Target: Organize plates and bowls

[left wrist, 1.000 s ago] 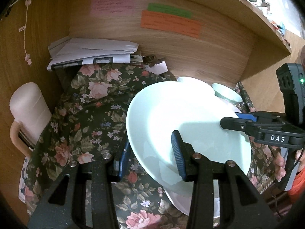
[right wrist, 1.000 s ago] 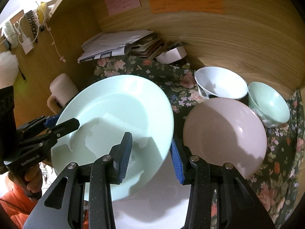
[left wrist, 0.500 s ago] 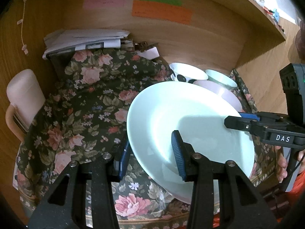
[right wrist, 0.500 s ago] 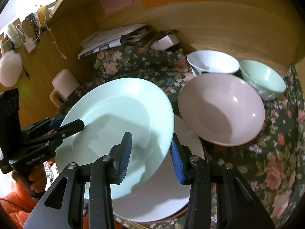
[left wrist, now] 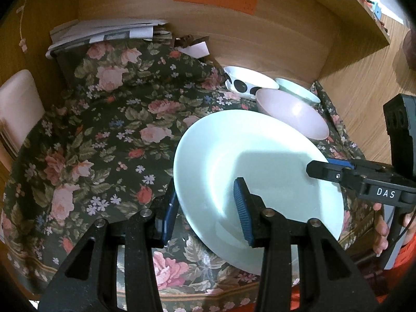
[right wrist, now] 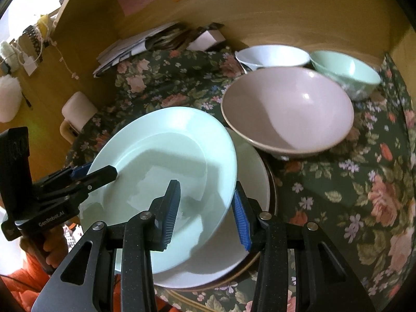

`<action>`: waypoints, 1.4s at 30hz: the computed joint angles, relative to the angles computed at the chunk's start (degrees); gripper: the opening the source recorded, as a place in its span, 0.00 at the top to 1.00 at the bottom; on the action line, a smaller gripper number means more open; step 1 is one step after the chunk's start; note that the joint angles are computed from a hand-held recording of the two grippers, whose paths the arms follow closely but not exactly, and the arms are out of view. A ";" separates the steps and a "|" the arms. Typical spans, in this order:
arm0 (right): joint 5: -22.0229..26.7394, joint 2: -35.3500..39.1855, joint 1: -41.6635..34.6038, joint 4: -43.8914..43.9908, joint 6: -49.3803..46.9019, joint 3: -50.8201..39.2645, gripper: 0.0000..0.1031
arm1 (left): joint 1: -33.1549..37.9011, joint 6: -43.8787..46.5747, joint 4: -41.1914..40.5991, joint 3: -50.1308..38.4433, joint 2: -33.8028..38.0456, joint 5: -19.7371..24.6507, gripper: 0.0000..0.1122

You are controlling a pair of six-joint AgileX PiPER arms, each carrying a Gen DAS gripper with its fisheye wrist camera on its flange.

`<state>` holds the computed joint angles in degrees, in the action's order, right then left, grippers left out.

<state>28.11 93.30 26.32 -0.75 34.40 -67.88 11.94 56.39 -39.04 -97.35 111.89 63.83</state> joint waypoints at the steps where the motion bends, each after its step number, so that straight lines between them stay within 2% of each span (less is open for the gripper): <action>1: -0.54 -0.08 -0.30 0.98 -0.52 0.66 0.64 | -0.17 0.03 0.05 0.37 -0.01 -0.27 0.63; 8: -1.79 -0.07 -0.84 3.35 -1.60 2.54 0.64 | -1.24 -0.30 0.68 1.62 0.59 -1.92 0.63; 16: -1.84 -0.09 -0.63 2.13 -0.69 2.94 0.65 | -2.41 0.32 1.41 3.51 0.53 -5.22 0.63; 28: -2.87 -1.31 -0.63 1.40 0.17 4.48 0.65 | -2.78 0.01 2.87 3.39 1.14 -4.26 0.63; 35: -2.35 -2.61 0.58 -4.79 6.51 5.13 0.68 | -2.75 -0.13 3.20 2.62 1.69 -3.43 0.63; 39: -0.83 -3.10 1.20 -10.13 11.12 4.57 0.65 | -2.66 1.71 1.84 4.22 0.09 -6.02 0.54; 42: -0.12 -3.88 1.23 -13.74 13.56 4.49 0.65 | -2.45 2.15 0.56 3.62 -0.58 -6.12 0.49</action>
